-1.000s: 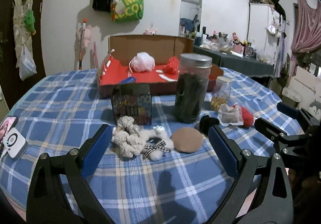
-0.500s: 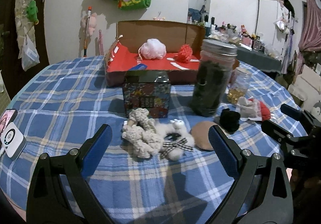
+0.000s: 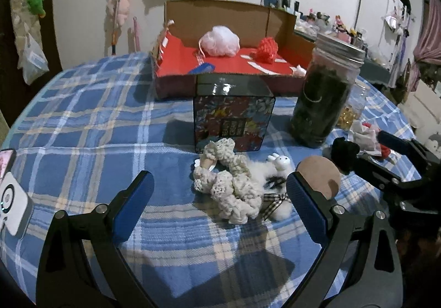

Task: Organize soft objects
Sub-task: 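Grasp the cream knitted toy with the left tool while the right tool grasps the black fuzzy ball, then lift the knitted toy and black ball with both tools toward the box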

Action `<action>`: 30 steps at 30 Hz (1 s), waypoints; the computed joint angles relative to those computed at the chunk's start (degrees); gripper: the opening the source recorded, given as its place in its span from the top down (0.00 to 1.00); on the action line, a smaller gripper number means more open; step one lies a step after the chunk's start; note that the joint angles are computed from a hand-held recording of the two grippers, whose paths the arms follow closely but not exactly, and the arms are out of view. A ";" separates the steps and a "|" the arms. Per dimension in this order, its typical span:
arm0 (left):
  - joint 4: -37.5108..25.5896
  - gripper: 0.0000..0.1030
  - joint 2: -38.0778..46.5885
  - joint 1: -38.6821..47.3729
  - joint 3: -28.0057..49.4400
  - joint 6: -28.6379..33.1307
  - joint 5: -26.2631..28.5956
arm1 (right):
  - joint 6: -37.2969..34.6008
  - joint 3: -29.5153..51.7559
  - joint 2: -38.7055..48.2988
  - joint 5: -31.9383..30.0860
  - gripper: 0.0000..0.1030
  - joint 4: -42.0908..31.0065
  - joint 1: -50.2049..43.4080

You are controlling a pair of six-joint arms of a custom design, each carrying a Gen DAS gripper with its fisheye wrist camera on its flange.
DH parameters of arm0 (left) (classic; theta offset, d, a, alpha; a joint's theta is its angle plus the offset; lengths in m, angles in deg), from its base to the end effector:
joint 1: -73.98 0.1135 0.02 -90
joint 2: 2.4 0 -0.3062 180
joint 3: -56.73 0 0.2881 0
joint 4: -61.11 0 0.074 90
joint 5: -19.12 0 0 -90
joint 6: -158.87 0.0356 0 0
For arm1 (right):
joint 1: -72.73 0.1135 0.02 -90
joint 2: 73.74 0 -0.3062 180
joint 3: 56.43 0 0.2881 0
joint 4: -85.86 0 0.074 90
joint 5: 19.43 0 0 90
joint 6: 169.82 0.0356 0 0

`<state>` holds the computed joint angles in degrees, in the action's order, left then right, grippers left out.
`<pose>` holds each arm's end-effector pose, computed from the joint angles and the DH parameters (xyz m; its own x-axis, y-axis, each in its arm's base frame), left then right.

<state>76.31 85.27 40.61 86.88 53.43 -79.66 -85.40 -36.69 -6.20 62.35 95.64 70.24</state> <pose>0.2059 -0.1291 0.1029 -0.6616 0.1207 -0.7401 0.2834 0.9540 -0.0978 0.1826 -0.0028 0.1158 -0.6057 -0.0700 -0.7926 -0.1290 0.9916 0.0110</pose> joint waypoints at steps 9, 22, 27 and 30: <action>0.64 0.50 5.39 5.32 2.34 2.91 11.69 | 0.24 5.83 9.37 -1.28 0.44 -3.26 0.93; 0.00 0.72 -2.36 1.42 -0.19 2.76 7.62 | -1.78 5.02 6.21 -5.64 0.70 -5.09 -1.31; -0.81 0.72 -5.51 -1.11 -0.38 2.56 7.81 | -2.46 4.26 0.81 -7.46 0.70 -7.84 -3.20; -0.23 0.72 -5.00 -3.15 0.08 2.24 7.74 | -2.90 3.81 -1.98 -8.48 0.70 -9.51 -4.08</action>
